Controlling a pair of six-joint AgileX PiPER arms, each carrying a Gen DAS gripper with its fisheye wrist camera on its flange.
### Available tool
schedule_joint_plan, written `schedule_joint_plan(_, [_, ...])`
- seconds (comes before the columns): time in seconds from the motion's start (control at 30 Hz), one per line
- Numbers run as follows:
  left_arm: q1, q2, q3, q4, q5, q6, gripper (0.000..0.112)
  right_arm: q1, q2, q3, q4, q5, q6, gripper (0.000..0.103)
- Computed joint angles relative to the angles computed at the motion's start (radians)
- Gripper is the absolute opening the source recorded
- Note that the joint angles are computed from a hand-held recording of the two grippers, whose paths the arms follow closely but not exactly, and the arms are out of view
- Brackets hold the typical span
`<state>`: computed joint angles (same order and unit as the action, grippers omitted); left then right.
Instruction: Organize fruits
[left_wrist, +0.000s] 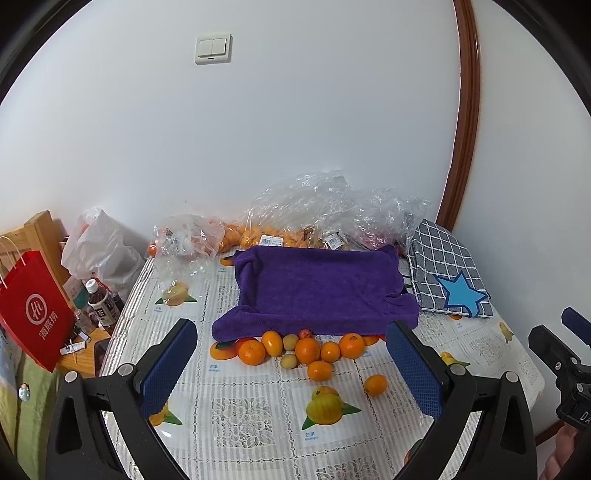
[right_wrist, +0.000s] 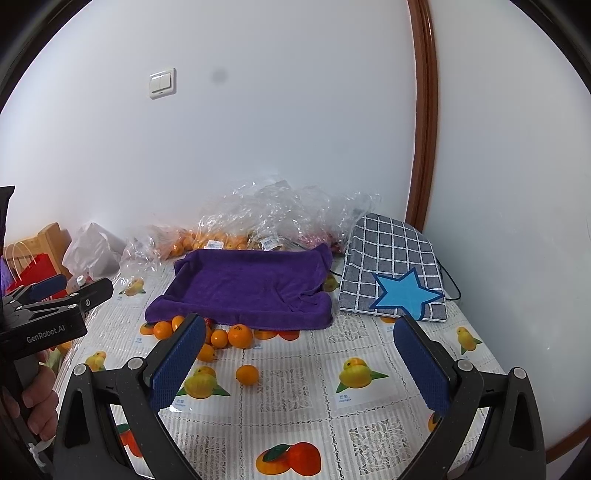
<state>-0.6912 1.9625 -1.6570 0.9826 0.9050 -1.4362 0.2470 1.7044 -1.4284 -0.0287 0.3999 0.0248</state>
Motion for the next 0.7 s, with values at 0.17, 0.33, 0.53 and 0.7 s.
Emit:
schedule_joint_plan(0.17, [-0.001, 0.001, 0.0, 0.002, -0.001, -0.004, 0.103, 0.001, 0.0, -0.001, 0.004, 0.0, -0.004, 0.1])
schedule_joint_plan(0.33, [-0.001, -0.001, 0.003, 0.002, 0.0, -0.005, 0.103, 0.001, 0.002, -0.002, 0.009, 0.0, -0.005, 0.1])
schedule_joint_plan(0.53, [0.016, -0.004, 0.02, -0.005, -0.026, -0.005, 0.103, 0.006, 0.013, 0.0, -0.004, -0.007, 0.007, 0.1])
schedule_joint_plan(0.7, [0.048, -0.001, 0.047, -0.017, -0.066, -0.005, 0.103, 0.015, 0.038, -0.009, -0.021, -0.008, 0.031, 0.1])
